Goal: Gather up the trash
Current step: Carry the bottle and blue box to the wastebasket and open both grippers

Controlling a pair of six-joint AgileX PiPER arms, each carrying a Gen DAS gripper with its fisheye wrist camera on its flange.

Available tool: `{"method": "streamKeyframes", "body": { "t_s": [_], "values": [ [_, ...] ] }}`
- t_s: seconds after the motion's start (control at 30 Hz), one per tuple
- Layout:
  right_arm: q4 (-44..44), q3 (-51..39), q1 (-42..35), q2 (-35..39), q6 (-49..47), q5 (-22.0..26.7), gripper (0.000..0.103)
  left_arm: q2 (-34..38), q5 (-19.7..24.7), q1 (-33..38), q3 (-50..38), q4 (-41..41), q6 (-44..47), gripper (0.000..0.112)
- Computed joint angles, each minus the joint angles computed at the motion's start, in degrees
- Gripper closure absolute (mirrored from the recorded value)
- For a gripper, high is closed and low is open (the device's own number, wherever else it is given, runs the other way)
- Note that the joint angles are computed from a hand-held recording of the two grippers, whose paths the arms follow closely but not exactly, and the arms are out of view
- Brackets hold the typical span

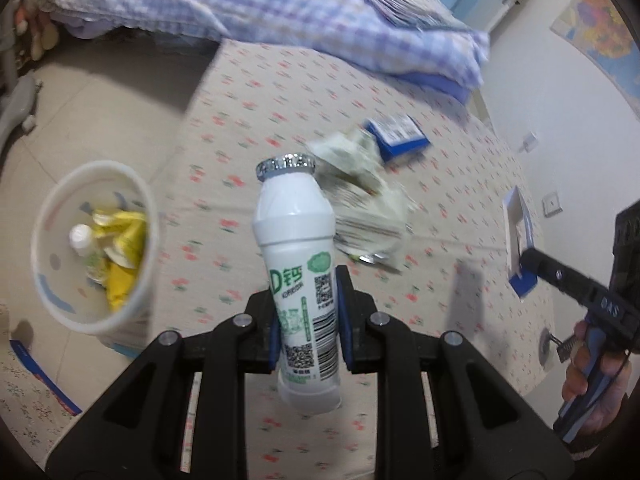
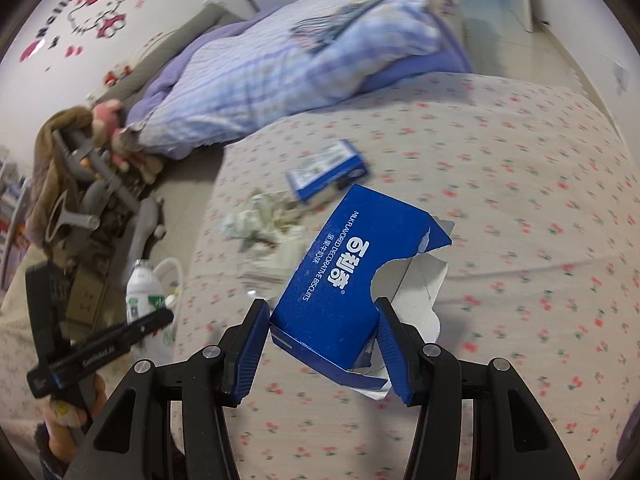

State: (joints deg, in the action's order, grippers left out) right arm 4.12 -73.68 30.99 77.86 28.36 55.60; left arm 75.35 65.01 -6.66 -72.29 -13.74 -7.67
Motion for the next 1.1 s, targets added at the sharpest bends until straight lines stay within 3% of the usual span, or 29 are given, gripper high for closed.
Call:
{"method": "streamKeyframes", "body": {
  "t_s": [0.4,0.63,0.7,0.73,0.77,1.1],
  "values": [
    [-1.6,-10.8,10.7,12.3,2.4,-0.5,0.049,0.6,1.6,23.1,2.1,-3.9,12.2,0.087],
    [-2.0,-17.2,14.6,18.7,2.8,-0.1,0.049,2.1,-1.0,32.4,4.1,-6.2,19.1,0.087],
    [-2.2,-19.0,15.6,20.4,3.1,0.0,0.049,2.6,-1.5,34.0,4.5,-6.2,20.9,0.067],
    [-2.4,-19.8,16.0,21.2,3.4,0.0,0.048,2.7,-1.6,34.3,4.5,-5.5,20.7,0.044],
    [-2.7,-20.6,16.6,22.0,3.6,0.1,0.048,2.4,-2.0,35.1,4.9,-4.6,20.4,0.032],
    [-2.4,-32.1,20.7,32.0,3.9,1.7,0.048,-0.6,-1.5,44.0,7.6,-2.4,28.8,0.022]
  ]
}}
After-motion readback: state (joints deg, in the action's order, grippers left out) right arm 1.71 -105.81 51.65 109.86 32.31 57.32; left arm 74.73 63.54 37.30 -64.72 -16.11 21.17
